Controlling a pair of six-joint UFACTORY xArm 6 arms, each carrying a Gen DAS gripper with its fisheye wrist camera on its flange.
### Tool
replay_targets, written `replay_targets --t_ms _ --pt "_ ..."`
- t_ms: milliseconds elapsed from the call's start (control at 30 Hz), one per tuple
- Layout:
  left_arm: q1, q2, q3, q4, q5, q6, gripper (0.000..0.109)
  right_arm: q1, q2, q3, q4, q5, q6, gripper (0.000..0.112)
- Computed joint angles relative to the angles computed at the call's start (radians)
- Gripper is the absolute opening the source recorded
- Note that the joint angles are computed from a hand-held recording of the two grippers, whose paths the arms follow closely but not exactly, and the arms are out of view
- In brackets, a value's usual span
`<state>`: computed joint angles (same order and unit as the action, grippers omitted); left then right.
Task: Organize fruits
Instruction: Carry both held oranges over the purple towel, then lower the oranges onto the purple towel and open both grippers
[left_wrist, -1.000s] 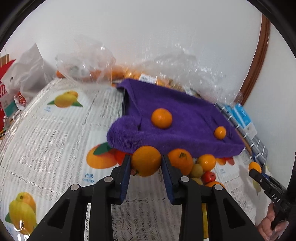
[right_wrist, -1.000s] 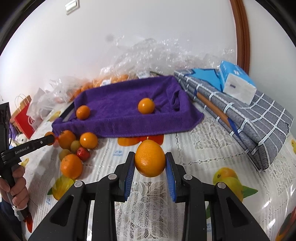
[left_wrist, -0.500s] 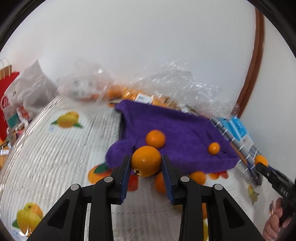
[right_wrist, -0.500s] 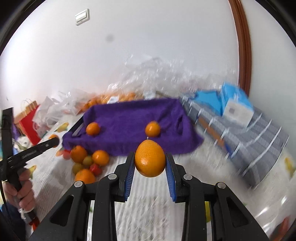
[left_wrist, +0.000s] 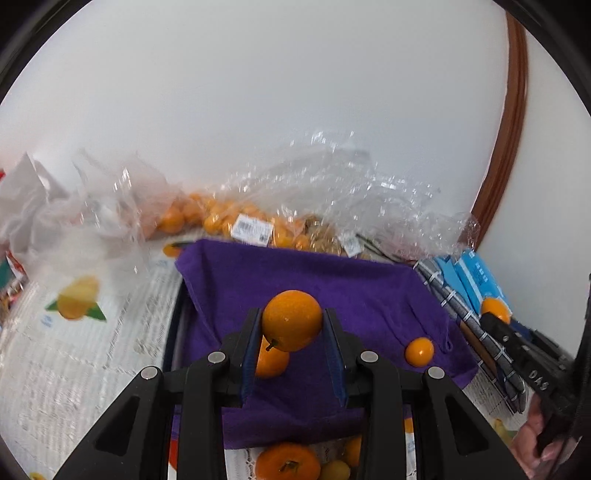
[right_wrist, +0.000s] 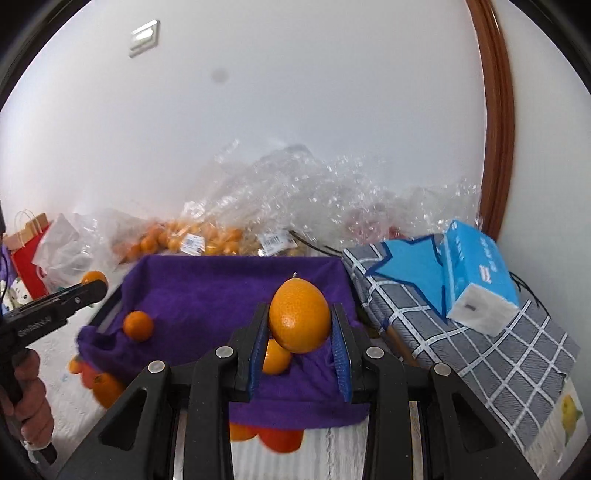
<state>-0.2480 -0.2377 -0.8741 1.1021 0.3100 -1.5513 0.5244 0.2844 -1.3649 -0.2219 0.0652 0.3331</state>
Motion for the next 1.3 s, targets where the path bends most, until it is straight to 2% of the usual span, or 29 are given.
replay_targets --t_ms 67,100,233,333,367,467,533,633,833,1033,1200,1233,1300 --pt "-0.004 0.004 0.001 0.05 0.014 -0.031 0.031 0.01 0.02 0.008 0.148 -0.007 -0.123 0.032" --pt "-0.001 0.004 0.004 0.067 0.014 -0.05 0.031 0.014 0.028 -0.004 0.2 0.023 -0.174 0.032" --pt "0.042 0.027 0.016 0.034 -0.083 -0.055 0.031 0.025 0.044 -0.02 0.366 0.068 -0.338 0.032" --pt "0.024 0.046 0.0 0.011 -0.044 -0.02 0.031 0.035 0.06 -0.044 0.496 0.109 -0.441 0.032" --pt "0.016 0.051 -0.006 0.014 -0.032 -0.015 0.031 0.036 0.064 -0.048 0.489 0.119 -0.438 0.032" --pt "-0.024 0.061 -0.024 0.001 0.05 0.025 0.031 0.033 0.077 -0.06 0.331 0.14 -0.319 0.032" --pt "-0.022 0.069 -0.023 -0.035 0.023 0.062 0.031 0.03 0.078 -0.06 0.275 0.15 -0.272 0.032" --pt "-0.014 0.081 -0.018 -0.09 -0.023 0.104 0.031 0.03 0.08 -0.061 0.302 0.159 -0.289 0.032" --pt "-0.043 0.096 -0.033 -0.089 0.012 0.139 0.031 0.026 0.094 -0.085 0.199 0.194 -0.202 0.032" --pt "-0.035 0.118 -0.034 -0.209 -0.007 0.241 0.031 0.027 0.099 -0.091 0.207 0.203 -0.211 0.033" --pt "-0.045 0.119 -0.038 -0.208 0.013 0.25 0.031 0.028 0.092 -0.08 0.194 0.181 -0.208 0.033" --pt "-0.047 0.12 -0.04 -0.208 0.016 0.252 0.031 0.03 0.087 -0.073 0.199 0.171 -0.216 0.033" --pt "-0.046 0.123 -0.04 -0.23 0.009 0.275 0.031 0.032 0.077 -0.056 0.213 0.146 -0.233 0.042"
